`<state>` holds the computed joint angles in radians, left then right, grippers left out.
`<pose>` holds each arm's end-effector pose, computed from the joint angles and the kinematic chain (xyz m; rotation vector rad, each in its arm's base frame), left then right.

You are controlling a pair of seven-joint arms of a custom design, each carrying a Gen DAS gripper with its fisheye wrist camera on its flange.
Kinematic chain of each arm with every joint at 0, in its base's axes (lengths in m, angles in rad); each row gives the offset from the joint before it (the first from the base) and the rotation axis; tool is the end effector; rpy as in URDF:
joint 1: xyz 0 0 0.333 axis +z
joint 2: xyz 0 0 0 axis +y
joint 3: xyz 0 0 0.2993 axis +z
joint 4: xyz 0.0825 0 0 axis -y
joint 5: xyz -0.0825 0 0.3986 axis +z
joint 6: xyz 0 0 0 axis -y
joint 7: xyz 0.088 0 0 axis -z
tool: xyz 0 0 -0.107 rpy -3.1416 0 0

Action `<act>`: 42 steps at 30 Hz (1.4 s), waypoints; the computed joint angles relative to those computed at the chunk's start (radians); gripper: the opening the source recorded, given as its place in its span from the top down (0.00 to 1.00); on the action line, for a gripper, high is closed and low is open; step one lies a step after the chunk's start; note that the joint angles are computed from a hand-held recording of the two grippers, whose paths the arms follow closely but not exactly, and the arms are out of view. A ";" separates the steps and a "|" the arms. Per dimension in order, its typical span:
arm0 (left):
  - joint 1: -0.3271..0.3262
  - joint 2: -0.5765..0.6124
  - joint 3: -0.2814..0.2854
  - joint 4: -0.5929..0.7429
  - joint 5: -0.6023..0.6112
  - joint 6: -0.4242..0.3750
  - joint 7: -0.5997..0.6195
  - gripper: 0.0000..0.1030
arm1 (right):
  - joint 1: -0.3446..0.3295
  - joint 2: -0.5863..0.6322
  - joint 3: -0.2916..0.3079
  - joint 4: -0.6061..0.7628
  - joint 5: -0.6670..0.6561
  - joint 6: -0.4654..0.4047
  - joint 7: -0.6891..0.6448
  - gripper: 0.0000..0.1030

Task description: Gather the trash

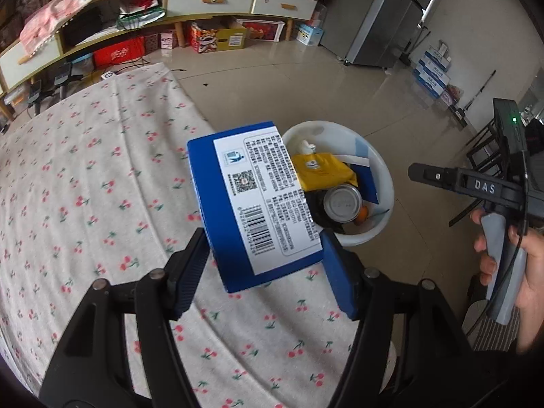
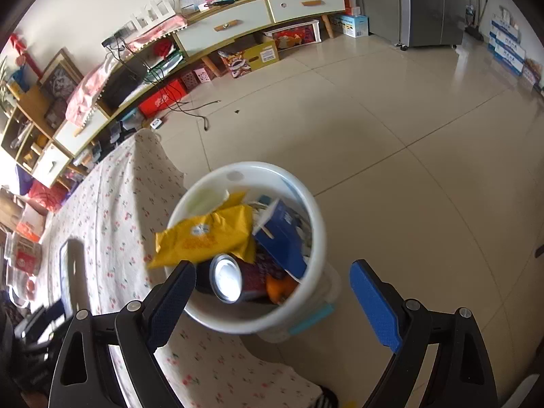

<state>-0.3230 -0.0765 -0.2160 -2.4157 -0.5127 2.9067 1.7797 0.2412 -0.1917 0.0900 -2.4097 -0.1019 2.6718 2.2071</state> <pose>0.4697 -0.2466 0.3710 -1.7292 2.3122 -0.8756 0.4884 0.1717 0.4098 -1.6977 2.1247 -0.2956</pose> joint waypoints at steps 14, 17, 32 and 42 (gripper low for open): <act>0.047 0.251 -0.107 0.259 0.091 -0.032 0.080 0.35 | -0.047 -0.160 0.001 -0.129 -0.076 -0.094 -0.011 0.09; 0.047 0.272 -0.103 0.281 0.121 -0.045 0.042 0.25 | -0.062 -0.176 0.011 -0.140 -0.090 -0.101 0.006 0.09; 0.037 -0.023 -0.029 -0.024 0.382 -0.017 -0.443 0.05 | -0.048 -0.236 0.033 -0.165 -0.085 -0.099 0.032 0.09; 0.066 -0.469 -0.024 -0.350 0.508 -0.099 -0.636 0.01 | 0.036 -0.301 0.119 -0.145 -0.102 -0.140 0.098 0.09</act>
